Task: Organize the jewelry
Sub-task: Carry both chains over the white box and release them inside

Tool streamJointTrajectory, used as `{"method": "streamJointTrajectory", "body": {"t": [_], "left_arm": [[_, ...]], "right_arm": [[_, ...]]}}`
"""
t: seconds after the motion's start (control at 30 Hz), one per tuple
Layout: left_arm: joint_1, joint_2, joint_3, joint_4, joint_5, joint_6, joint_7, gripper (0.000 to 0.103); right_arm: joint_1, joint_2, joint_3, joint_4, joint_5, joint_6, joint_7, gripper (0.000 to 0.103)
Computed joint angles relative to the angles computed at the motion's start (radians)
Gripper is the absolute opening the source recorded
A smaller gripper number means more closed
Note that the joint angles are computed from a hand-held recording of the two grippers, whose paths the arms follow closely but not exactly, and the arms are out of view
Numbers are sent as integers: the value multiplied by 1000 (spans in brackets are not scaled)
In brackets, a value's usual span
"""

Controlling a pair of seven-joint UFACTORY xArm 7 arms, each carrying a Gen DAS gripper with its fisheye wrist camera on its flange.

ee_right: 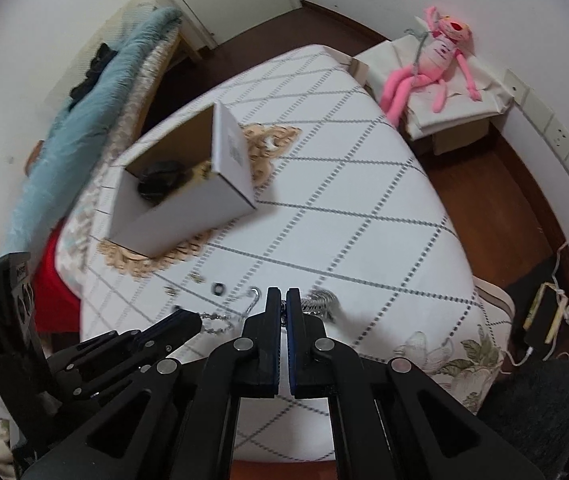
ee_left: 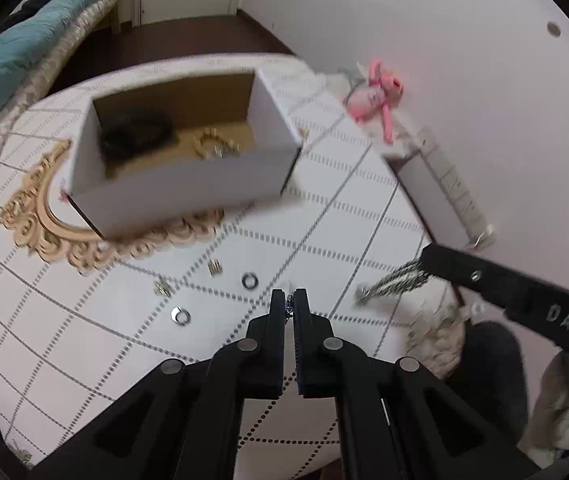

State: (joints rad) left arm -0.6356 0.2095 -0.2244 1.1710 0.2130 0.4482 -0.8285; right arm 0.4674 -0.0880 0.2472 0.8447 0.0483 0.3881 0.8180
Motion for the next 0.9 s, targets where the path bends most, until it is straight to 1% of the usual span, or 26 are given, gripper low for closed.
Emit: {"method": "streamJointTrajectory", "body": {"t": [0.13, 0.23, 0.3, 0.4, 0.47, 0.57, 0.7, 0.77, 0.83, 0.87, 0.9], "left_arm": [[27, -56, 4, 9, -14, -4, 23, 2], [59, -93, 3, 22, -38, 1, 64, 2], [76, -101, 10, 50, -25, 16, 72, 2], [97, -78, 27, 112, 13, 49, 73, 2], [110, -70, 35, 128, 20, 62, 76, 2], [136, -31, 40, 165, -12, 93, 113, 2], [157, 37, 52, 221, -51, 157, 164, 2], [163, 58, 59, 232, -63, 170, 180, 2], [171, 81, 63, 249, -85, 185, 192, 2], [174, 91, 67, 255, -96, 191, 189, 4], [168, 102, 76, 273, -86, 220, 172, 5]], "right_arm": [[10, -1, -7, 44, 46, -3, -66, 3], [14, 17, -13, 109, 84, 3, -133, 2], [13, 42, -16, 171, 100, 14, -177, 2], [4, 93, -17, 276, 68, 42, -201, 2], [1, 148, -21, 367, 8, 71, -195, 2], [6, 249, -33, 515, -52, 133, -197, 2], [20, 390, -55, 706, -88, 225, -219, 2], [35, 470, -70, 811, -109, 283, -229, 2], [50, 538, -85, 901, -121, 333, -234, 2], [56, 586, -90, 967, -126, 376, -249, 2], [66, 618, -101, 1008, -136, 403, -250, 2]]}}
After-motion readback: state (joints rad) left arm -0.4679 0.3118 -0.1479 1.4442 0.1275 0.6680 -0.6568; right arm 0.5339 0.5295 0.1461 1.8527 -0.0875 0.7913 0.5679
